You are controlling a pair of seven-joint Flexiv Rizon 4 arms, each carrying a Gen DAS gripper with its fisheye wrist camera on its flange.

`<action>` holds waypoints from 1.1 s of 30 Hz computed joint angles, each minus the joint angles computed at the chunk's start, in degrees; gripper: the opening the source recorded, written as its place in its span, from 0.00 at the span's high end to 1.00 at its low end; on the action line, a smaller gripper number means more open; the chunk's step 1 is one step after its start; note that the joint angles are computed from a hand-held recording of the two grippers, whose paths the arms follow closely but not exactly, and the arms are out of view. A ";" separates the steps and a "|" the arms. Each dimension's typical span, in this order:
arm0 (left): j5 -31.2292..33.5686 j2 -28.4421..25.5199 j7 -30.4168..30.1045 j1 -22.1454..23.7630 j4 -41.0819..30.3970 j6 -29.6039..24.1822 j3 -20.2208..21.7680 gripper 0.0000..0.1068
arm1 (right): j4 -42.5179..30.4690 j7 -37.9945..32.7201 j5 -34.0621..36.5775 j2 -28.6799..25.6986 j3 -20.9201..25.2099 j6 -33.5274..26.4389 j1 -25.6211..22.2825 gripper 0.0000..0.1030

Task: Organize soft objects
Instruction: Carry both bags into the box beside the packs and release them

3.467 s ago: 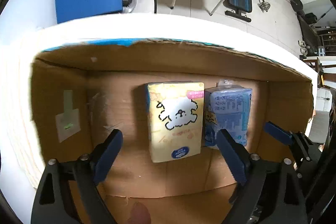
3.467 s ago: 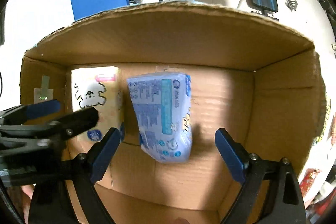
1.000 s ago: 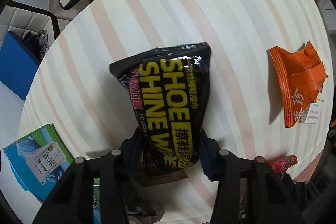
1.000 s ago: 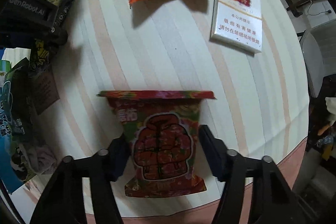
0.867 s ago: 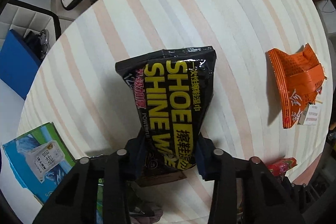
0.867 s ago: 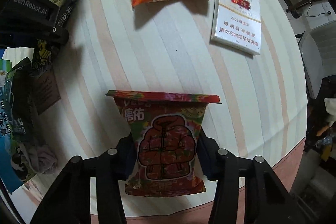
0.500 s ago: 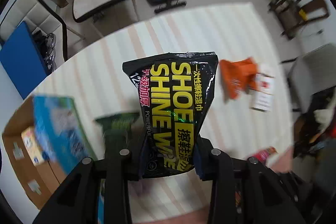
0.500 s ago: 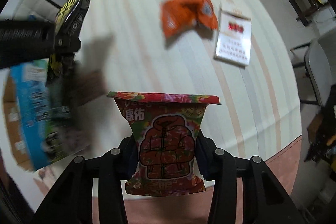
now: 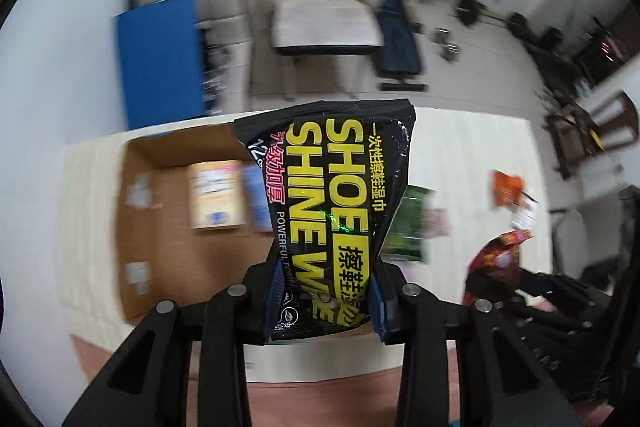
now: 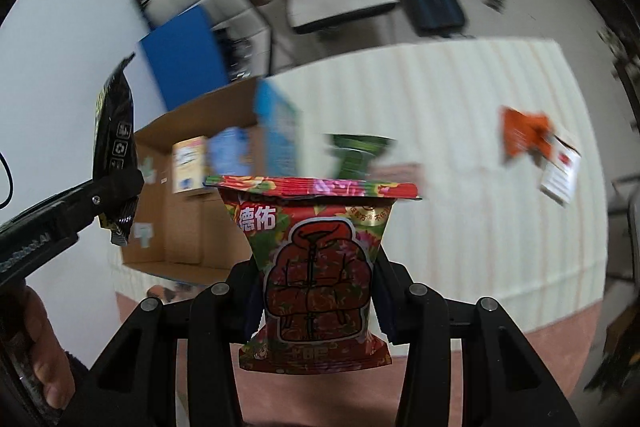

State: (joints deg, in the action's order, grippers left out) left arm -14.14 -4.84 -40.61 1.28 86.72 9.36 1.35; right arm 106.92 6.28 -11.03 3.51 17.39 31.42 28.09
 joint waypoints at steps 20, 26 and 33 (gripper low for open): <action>17.33 -28.34 -8.22 -0.99 -23.42 -1.85 1.35 0.69 | -32.97 -18.96 3.31 -35.23 -8.34 -14.01 1.79 0.54; 19.90 -30.65 -9.81 -2.28 -26.01 -4.23 2.24 0.62 | -36.90 -20.59 2.63 -38.47 -9.35 -19.25 2.00 0.52; 17.51 -32.02 -11.36 -1.07 -30.24 -8.89 1.50 0.41 | -38.70 -20.30 2.11 -38.84 -9.96 -19.02 2.29 0.12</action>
